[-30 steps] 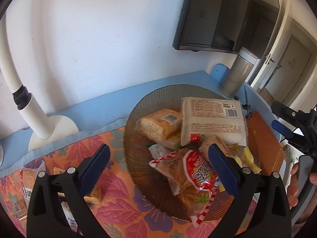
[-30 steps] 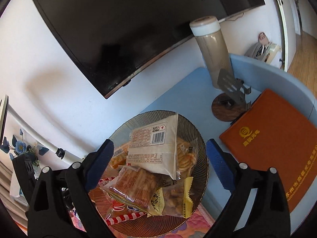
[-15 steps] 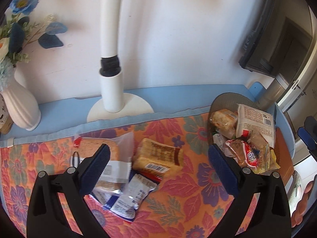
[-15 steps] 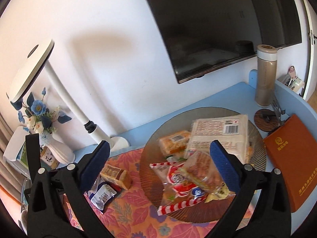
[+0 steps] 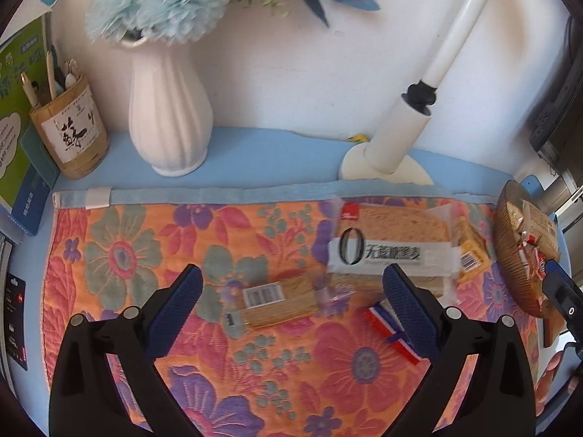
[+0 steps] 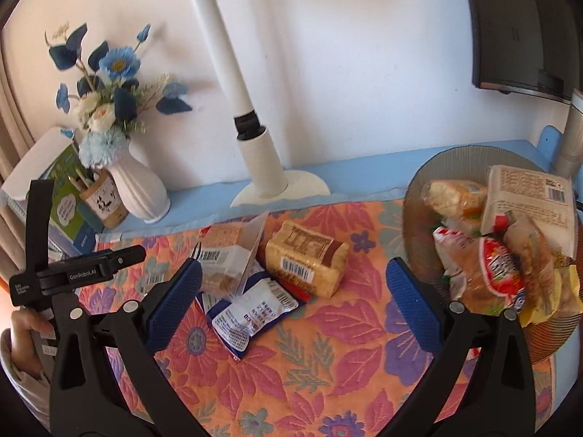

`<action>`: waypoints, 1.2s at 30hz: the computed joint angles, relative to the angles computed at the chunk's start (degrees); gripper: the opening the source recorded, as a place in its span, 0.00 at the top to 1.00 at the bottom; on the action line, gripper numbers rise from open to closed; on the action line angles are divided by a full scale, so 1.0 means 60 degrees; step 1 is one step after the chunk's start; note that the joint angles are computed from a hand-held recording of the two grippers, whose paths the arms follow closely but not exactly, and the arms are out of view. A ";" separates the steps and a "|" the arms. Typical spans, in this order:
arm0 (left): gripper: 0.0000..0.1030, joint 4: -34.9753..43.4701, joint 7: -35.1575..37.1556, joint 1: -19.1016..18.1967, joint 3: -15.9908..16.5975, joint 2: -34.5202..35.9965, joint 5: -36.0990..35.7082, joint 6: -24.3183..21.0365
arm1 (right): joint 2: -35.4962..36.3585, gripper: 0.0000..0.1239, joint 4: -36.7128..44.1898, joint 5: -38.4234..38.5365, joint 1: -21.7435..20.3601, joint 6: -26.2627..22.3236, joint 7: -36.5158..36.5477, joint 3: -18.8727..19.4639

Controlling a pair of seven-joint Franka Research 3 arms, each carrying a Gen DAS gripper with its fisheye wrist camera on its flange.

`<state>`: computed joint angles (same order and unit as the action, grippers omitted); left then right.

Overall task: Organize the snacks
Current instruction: 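Move both tools back over the remaining snacks on the cloth, then lower the right tool onto the blue-and-white bag while the left tool lowers onto the cracker pack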

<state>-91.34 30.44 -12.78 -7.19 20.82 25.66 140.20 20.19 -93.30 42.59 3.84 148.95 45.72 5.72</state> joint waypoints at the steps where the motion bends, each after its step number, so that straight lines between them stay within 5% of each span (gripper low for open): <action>1: 0.05 -0.0347 0.0077 0.0104 -0.0010 -0.0138 -0.0093 0.0103 | 0.0027 0.19 -0.0131 -0.0199 0.0121 0.0024 0.0025 -0.0013; 11: 0.05 -0.1555 0.1889 0.0759 -0.0338 -0.0112 -0.1136 0.1045 | 0.0723 0.19 -0.0620 -0.1584 0.0879 0.0402 0.0518 0.0074; 14: 0.05 -0.1070 0.2281 0.0421 -0.0117 0.0231 -0.0465 0.0643 | 0.1097 0.19 -0.0285 -0.1477 0.0868 0.0220 0.0761 0.0213; 17: 0.05 -0.0528 0.2748 0.0168 -0.0007 0.0646 0.0008 0.0333 | 0.1266 0.19 -0.0317 -0.1823 0.1237 0.0991 0.1584 0.0035; 24: 0.05 -0.0662 0.1400 -0.0331 0.0681 0.0867 0.1460 0.1414 | 0.1589 0.19 -0.0197 -0.3524 0.1908 0.1722 0.2942 -0.0452; 30: 0.05 -0.0803 0.1237 -0.0229 0.0581 0.0798 0.1595 0.1524 | 0.1582 0.19 -0.0256 -0.3736 0.1640 0.1811 0.3060 -0.0135; 36: 0.05 -0.0746 0.1232 -0.0198 0.0564 0.0857 0.1641 0.1513 | 0.1518 0.19 -0.0281 -0.2396 0.0673 0.1632 0.1926 0.0793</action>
